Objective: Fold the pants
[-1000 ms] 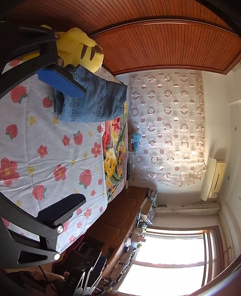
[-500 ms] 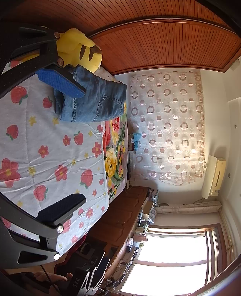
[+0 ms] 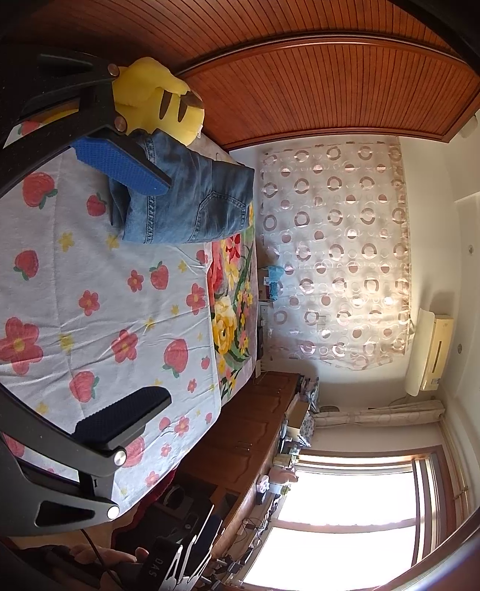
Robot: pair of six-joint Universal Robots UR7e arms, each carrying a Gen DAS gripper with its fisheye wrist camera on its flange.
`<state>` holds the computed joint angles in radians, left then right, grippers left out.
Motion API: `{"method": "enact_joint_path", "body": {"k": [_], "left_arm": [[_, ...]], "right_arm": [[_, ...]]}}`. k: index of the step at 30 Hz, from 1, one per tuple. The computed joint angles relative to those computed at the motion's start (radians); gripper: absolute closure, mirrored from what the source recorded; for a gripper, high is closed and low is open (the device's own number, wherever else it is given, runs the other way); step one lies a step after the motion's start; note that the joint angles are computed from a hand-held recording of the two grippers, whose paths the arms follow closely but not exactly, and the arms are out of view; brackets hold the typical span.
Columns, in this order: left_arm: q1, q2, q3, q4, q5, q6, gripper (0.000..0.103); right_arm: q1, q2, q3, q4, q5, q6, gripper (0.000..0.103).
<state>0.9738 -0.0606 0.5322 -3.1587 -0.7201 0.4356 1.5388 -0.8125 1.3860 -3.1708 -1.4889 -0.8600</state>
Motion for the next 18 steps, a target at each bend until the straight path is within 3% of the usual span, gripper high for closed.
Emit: {"method": "enact_joint_path", "body": {"k": [18], "left_arm": [[-0.002, 0.007, -0.014, 0.009, 0.004, -0.001, 0.0]], "right_arm": [[0.002, -0.001, 0.003, -0.005, -0.002, 0.007, 0.028]]}}
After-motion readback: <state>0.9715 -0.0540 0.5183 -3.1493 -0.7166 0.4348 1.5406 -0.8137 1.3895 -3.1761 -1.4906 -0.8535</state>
